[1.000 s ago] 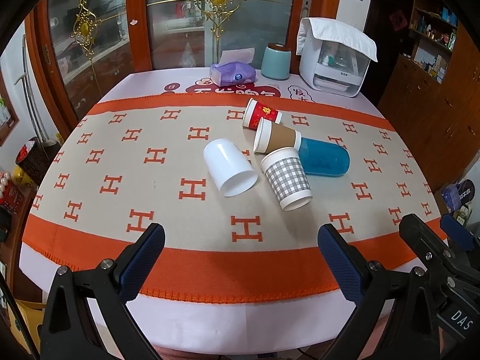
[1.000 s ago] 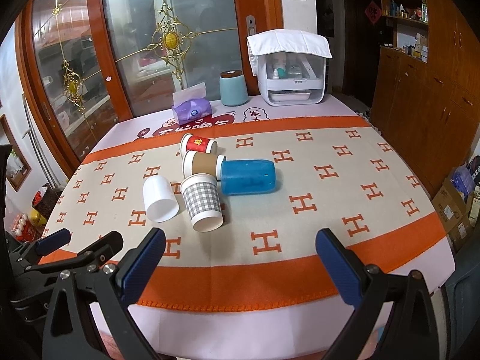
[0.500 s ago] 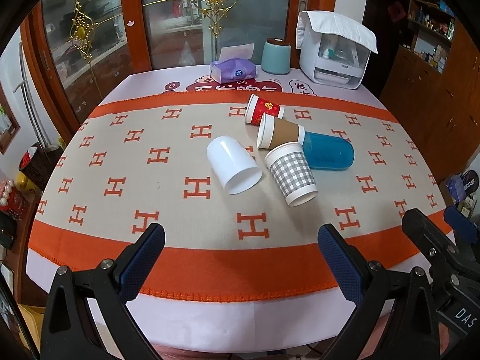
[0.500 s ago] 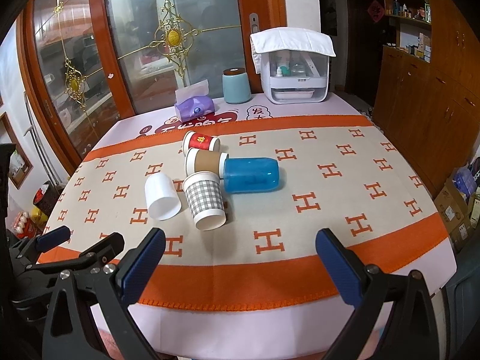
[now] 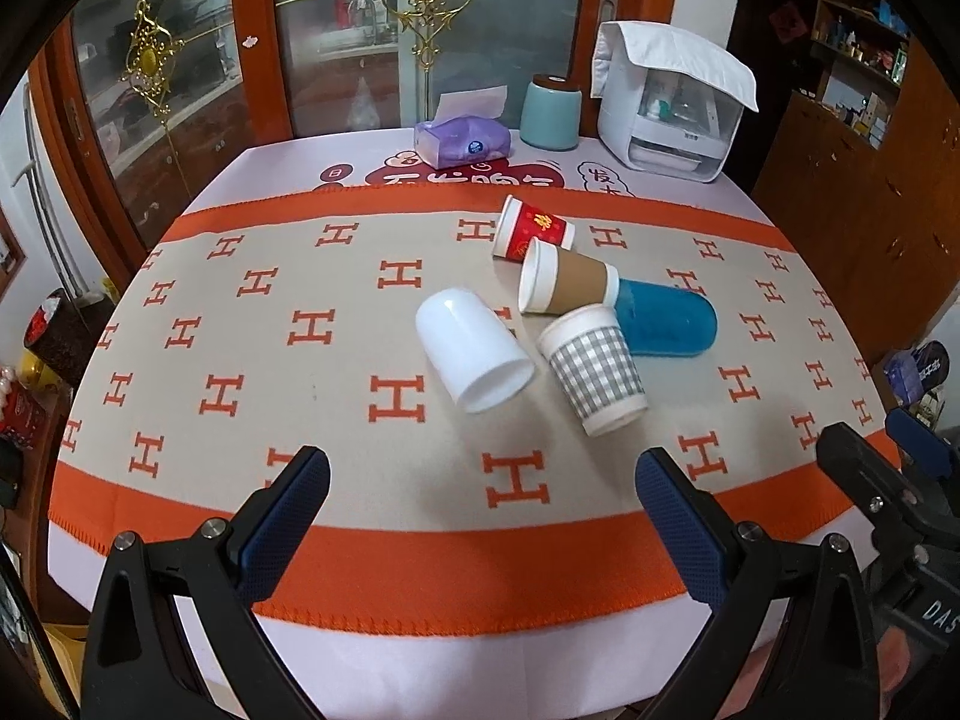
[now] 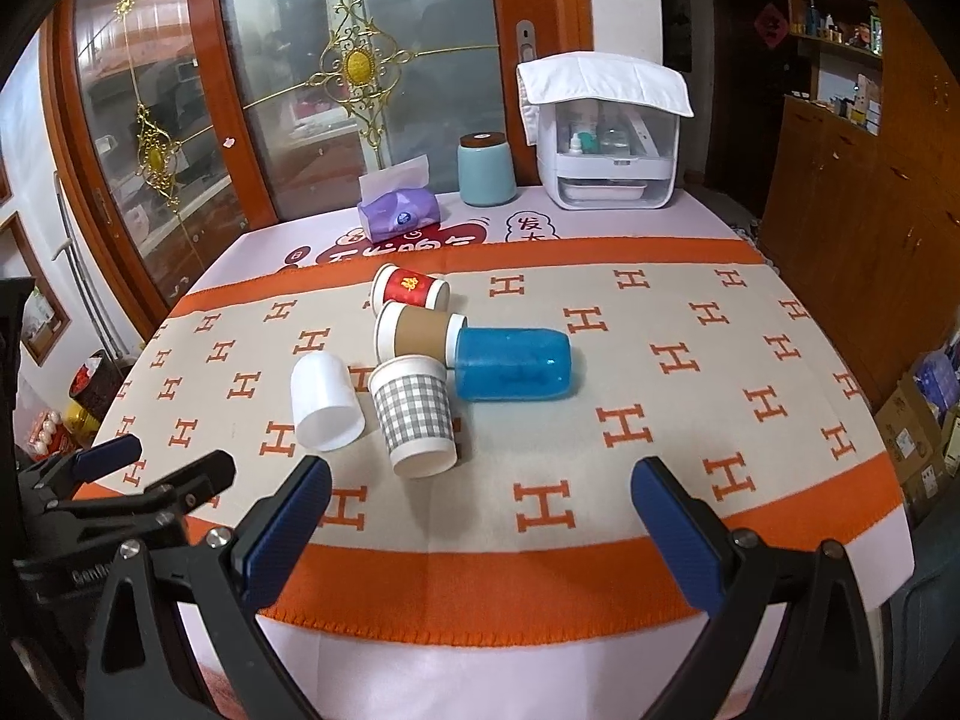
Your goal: Flip cup upside down
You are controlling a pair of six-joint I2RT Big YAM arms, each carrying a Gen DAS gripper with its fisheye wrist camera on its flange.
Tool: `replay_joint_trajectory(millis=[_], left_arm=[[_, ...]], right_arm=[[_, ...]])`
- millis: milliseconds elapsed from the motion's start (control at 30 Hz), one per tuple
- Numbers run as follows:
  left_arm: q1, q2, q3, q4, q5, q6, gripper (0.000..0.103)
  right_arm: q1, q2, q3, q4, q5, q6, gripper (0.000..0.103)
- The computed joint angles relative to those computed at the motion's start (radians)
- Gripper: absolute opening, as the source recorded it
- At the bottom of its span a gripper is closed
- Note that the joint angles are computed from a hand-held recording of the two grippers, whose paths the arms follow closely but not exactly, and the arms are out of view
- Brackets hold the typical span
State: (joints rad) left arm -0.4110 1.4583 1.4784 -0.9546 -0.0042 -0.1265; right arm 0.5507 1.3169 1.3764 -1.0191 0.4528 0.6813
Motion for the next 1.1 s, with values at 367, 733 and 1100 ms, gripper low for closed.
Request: replay_joint_trajectory(millis=[367, 733, 1100], left_arm=[[0.071, 0.196, 0.214, -0.086, 0.059, 0.000, 0.101], [0.067, 0.436, 0.453, -0.185, 0.054, -0.080, 0.101], [0.061, 0.522, 0.518, -0.249, 0.037, -0.115, 0.101]], right_arm=[[-0.093, 0.071, 0.043, 0.022, -0.090, -0.036, 0.096], [-0.141, 0.143, 0.013, 0.090, -0.129, 0.038, 0.087], [-0.156, 0.183, -0.002, 0.127, -0.164, 0.023, 0.084]])
